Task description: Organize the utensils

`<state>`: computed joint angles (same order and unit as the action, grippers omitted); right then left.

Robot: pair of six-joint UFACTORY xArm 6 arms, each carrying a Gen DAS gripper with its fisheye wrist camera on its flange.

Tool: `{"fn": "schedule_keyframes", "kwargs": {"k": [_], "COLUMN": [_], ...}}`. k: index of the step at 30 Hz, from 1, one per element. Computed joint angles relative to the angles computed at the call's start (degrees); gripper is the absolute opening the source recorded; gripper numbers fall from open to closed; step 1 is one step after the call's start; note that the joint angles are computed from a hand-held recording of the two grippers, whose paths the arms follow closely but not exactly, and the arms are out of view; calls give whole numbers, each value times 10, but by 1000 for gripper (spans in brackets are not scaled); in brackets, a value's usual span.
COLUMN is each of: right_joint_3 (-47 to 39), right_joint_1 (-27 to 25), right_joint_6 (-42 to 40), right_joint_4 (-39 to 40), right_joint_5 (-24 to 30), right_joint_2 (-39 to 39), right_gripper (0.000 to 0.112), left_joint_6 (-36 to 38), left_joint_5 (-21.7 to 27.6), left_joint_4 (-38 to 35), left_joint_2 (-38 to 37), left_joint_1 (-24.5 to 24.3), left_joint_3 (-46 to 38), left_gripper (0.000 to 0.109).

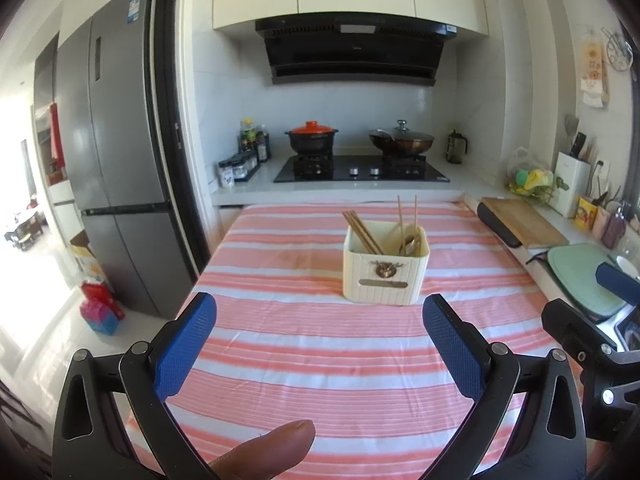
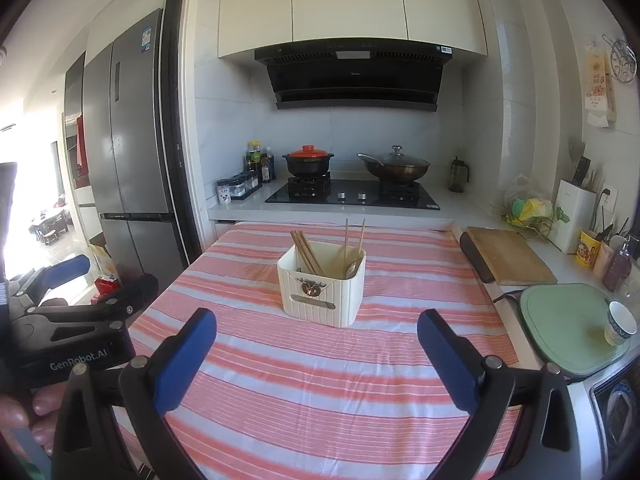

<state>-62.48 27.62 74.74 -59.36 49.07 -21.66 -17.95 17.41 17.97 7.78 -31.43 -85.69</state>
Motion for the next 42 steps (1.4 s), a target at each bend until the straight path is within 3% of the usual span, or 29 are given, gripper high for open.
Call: {"fn": "schedule_keyframes", "kwargs": {"k": [40,42], "right_joint_3": [-8,-7], "right_joint_1": [-11,-12], "right_joint_6": [-20,-21], "right_joint_4": [23,26], "right_joint_5": [3,4], "right_joint_2": [19,19], "right_gripper": [102,102], "left_joint_6": [22,8], "left_joint_5": [23,5], "left_joint_4": [-12,-4], "left_joint_2": [29,26], "left_joint_1": [-5,-3], "left_joint_3": [-28,-19], "left_gripper": [103,103]}}
